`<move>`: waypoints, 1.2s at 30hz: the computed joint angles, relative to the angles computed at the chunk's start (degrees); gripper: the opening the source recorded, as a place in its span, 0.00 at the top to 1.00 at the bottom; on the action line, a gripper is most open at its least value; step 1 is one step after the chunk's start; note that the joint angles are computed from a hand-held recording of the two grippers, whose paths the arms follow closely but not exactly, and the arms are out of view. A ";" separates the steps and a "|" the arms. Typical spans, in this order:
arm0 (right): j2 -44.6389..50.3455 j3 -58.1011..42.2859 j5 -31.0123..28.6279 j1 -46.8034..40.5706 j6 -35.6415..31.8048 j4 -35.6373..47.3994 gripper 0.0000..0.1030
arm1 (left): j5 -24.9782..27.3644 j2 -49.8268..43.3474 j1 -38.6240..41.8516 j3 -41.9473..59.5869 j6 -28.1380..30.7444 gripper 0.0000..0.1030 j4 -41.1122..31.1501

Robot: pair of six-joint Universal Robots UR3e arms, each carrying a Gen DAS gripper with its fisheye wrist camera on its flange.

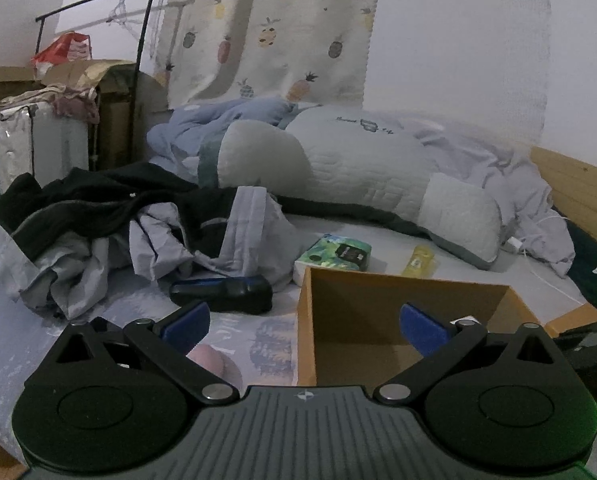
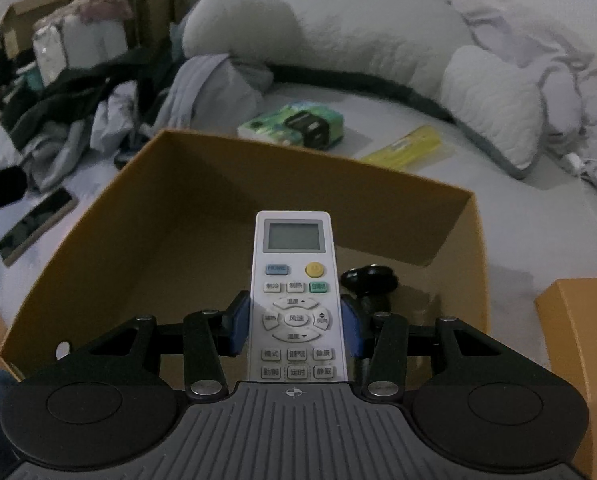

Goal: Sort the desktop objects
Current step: 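Lift the remote and carry it over the cardboard box, then lower the remote into the box beside the shaver and release it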

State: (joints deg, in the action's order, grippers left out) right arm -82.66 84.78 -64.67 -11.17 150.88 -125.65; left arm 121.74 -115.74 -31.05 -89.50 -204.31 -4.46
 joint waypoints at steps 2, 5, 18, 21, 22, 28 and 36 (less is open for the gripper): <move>1.55 -1.26 -0.93 1.19 -0.20 0.55 0.51 | -0.23 0.02 0.16 -0.17 -0.54 0.00 -0.47; 3.94 -3.32 -2.54 2.77 -0.57 1.48 0.51 | -0.35 -0.15 0.16 -0.36 -0.57 0.00 -0.48; 15.34 -15.66 -9.69 8.85 -2.79 8.88 0.51 | -1.99 -0.35 1.89 -2.23 -2.14 0.00 0.06; 17.86 -18.66 -11.20 9.87 -2.53 9.97 0.51 | -2.63 -0.32 2.36 -2.87 -2.70 0.00 0.27; 18.72 -19.63 -11.65 10.14 -2.45 10.37 0.51 | -2.70 -0.33 2.45 -3.00 -2.79 0.00 0.30; 21.95 -24.59 -13.67 11.26 -2.74 14.35 0.51 | -3.71 -0.48 3.13 -3.58 -3.67 0.00 0.63; 25.61 -30.76 -16.82 12.57 -2.17 20.19 0.51 | -5.16 -0.30 4.08 -4.11 -4.83 0.00 0.85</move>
State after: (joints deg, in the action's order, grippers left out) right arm -57.05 54.03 -81.49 1.41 148.70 -105.47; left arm 116.58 -116.04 -26.96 -93.60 -209.14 -3.61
